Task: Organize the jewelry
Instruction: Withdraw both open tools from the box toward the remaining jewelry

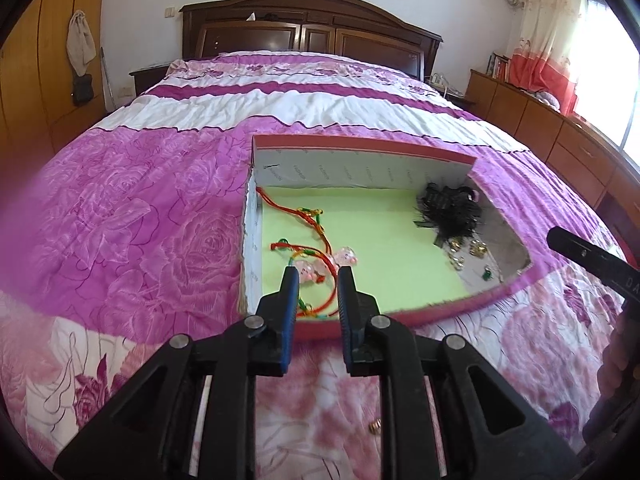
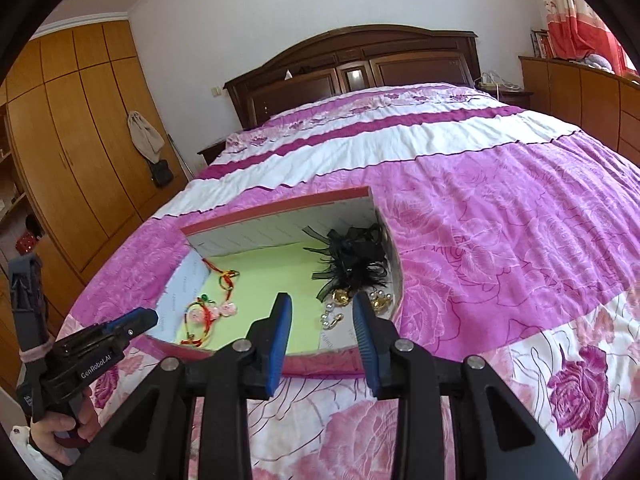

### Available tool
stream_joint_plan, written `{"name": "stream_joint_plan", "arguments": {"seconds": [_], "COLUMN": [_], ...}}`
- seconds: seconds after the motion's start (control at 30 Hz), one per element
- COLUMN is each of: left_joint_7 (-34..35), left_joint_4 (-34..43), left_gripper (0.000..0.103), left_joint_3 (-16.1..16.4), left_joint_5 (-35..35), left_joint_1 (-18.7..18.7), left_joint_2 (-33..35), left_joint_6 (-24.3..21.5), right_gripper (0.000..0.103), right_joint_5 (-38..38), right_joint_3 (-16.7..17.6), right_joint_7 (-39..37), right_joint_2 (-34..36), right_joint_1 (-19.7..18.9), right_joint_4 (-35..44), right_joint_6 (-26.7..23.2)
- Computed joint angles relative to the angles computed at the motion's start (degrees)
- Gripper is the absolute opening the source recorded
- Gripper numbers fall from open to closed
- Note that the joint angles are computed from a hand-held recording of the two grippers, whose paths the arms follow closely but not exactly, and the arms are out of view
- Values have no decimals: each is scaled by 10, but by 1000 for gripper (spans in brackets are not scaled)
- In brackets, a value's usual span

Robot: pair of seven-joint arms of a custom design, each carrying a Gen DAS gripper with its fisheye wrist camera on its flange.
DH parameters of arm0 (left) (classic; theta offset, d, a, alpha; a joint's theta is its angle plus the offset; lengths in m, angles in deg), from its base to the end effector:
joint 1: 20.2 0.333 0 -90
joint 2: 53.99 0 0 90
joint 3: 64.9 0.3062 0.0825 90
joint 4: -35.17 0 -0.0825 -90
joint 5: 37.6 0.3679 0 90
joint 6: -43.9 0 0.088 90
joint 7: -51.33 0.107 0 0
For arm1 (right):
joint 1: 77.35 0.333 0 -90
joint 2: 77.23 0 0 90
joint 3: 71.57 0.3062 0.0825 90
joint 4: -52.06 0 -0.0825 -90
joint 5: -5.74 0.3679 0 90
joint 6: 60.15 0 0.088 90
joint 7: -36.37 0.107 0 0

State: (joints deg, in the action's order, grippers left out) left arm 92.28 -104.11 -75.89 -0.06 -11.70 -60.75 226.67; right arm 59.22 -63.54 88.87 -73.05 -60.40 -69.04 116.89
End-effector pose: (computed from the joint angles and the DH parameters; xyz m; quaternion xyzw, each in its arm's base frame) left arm 0.4956 -0.0801 0.4416 -0.6840 0.5972 -0.3320 0.2555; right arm 0.5468 0.1800 0.4626 -0.6849 0.5756 -0.1643 0.4154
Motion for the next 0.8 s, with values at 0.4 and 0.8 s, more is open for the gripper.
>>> {"name": "stream_joint_plan", "arguments": {"seconds": [0.4, 0.8], "left_joint_7": [220, 370], "left_joint_4": [-76, -86], "left_gripper": [12, 12], "left_joint_3": [172, 184], "left_joint_5": [-242, -398], "left_joint_1": [-227, -285], "left_joint_2": [-58, -56], "left_joint_6": [-10, -69], "right_gripper": [35, 35], "right_joint_5": [54, 1], "right_joint_3": [-17, -40], "right_joint_7": [-34, 29], "right_joint_2": [-58, -86], "right_joint_1": [29, 41], "right_joint_4": [-66, -125], "right_joint_6": [-5, -19]}}
